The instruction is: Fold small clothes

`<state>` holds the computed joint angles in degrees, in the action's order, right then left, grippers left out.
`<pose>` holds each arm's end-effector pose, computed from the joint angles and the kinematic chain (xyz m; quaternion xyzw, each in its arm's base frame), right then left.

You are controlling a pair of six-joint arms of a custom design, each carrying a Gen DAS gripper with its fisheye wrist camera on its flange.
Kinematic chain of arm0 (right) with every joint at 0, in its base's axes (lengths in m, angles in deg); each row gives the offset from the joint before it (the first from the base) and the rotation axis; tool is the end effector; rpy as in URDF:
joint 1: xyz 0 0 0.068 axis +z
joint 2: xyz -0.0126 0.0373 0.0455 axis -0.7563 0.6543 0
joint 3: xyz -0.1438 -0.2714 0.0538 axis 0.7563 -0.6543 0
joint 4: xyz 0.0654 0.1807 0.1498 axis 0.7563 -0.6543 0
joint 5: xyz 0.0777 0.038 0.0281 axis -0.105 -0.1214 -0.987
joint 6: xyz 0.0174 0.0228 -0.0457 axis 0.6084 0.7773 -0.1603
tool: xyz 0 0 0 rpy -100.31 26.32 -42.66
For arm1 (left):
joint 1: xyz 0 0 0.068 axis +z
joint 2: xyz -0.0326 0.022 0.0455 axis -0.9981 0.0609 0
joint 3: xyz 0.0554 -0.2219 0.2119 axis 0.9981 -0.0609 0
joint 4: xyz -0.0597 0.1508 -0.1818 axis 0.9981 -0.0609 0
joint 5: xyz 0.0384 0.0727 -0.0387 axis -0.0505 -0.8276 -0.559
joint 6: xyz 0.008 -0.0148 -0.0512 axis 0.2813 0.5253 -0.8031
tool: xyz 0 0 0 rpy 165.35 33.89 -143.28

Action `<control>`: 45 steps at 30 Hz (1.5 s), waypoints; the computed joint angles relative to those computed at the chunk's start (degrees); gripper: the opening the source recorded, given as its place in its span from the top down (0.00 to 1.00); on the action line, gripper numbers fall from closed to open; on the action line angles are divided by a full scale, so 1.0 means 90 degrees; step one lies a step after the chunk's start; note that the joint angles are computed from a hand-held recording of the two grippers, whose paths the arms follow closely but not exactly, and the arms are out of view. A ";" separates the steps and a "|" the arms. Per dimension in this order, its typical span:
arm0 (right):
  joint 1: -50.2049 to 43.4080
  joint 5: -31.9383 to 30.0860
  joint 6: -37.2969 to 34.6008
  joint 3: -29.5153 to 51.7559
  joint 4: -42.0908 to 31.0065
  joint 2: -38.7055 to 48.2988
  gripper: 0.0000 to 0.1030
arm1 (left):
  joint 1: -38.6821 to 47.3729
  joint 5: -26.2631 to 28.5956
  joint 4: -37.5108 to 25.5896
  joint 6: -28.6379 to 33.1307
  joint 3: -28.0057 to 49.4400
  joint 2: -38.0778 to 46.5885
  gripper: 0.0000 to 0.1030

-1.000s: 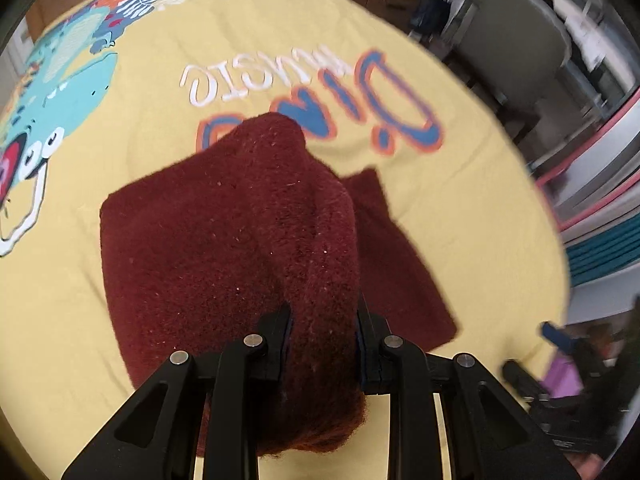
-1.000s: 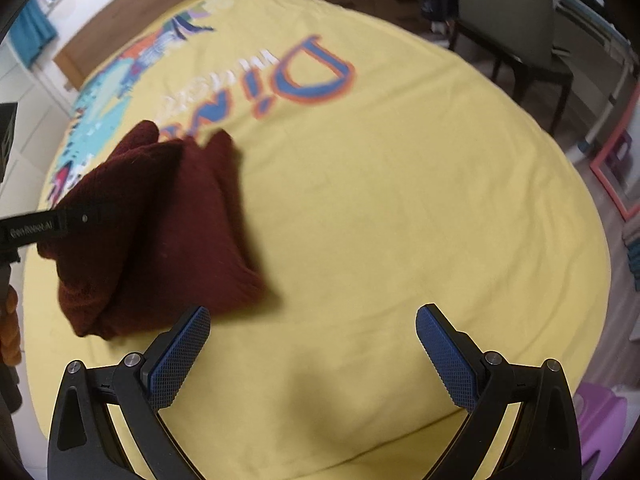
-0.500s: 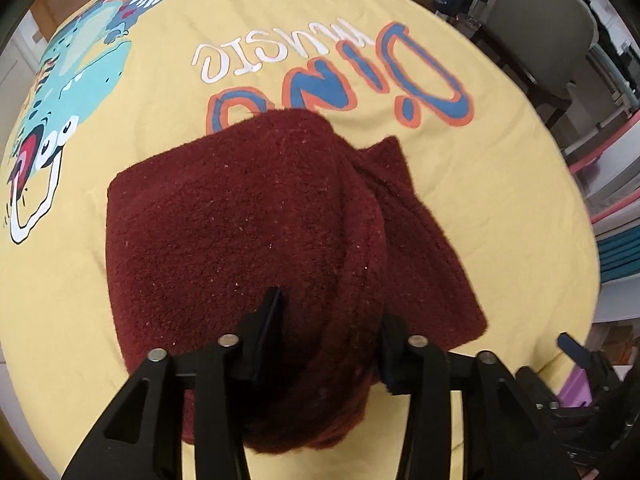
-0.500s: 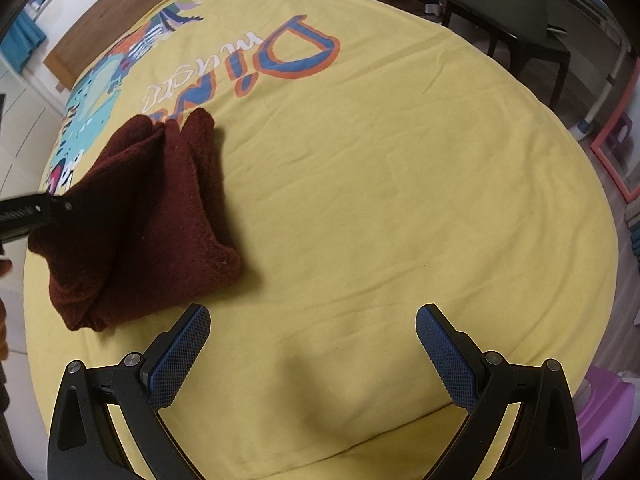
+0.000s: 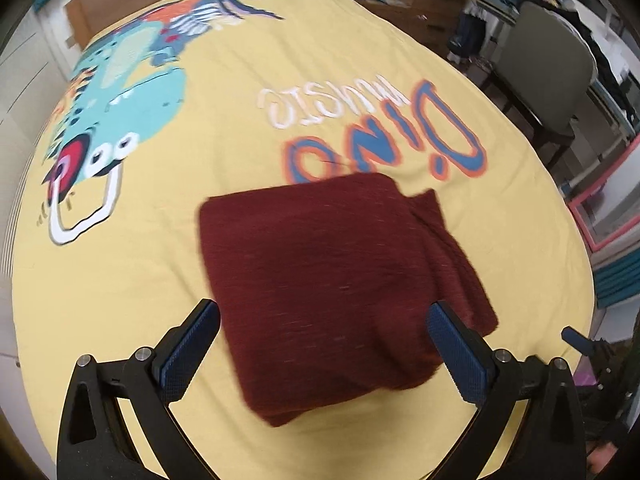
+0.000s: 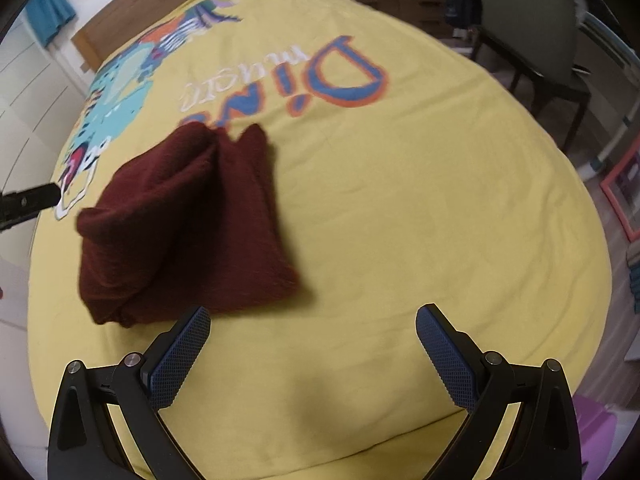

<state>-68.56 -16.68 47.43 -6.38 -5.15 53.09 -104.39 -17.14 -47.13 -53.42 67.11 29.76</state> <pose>0.1297 -0.0331 0.2033 0.0026 0.9761 0.1168 0.1831 0.1982 -0.0623 0.2504 0.0406 0.9767 -0.0325 0.2084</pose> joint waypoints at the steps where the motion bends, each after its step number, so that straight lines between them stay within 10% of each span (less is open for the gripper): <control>1: 0.0290 0.0051 0.0248 0.0120 0.0020 0.0003 0.00 | 0.0228 0.0087 -0.0051 0.0152 -0.0063 -0.0154 0.01; 10: 0.3209 0.0678 0.2056 0.1876 0.0076 0.1141 0.01 | 0.2848 0.0807 -0.0163 0.2143 -0.1101 -0.1225 0.01; 18: 0.4445 0.0701 0.2562 0.3004 -0.0012 0.3358 0.33 | 0.4889 0.1793 -0.0138 0.3577 -0.1863 -0.1411 0.01; 26: 0.4366 0.0461 0.2469 0.2313 0.0401 0.4023 0.38 | 0.5038 0.1916 0.0095 0.3915 -0.2164 -0.1284 0.01; 33: 0.3832 -0.0009 0.2009 0.1757 0.0727 0.3668 0.70 | 0.4745 0.1894 0.0341 0.3736 -0.2363 -0.1156 0.01; 45: 0.2705 0.0934 0.0946 0.1522 0.0512 0.2462 0.77 | 0.3952 0.1763 0.0173 0.3177 -0.2141 -0.1354 0.01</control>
<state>-44.21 -8.28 55.95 7.31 -0.54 75.25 -68.83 -1.28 -45.58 -24.82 47.84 17.57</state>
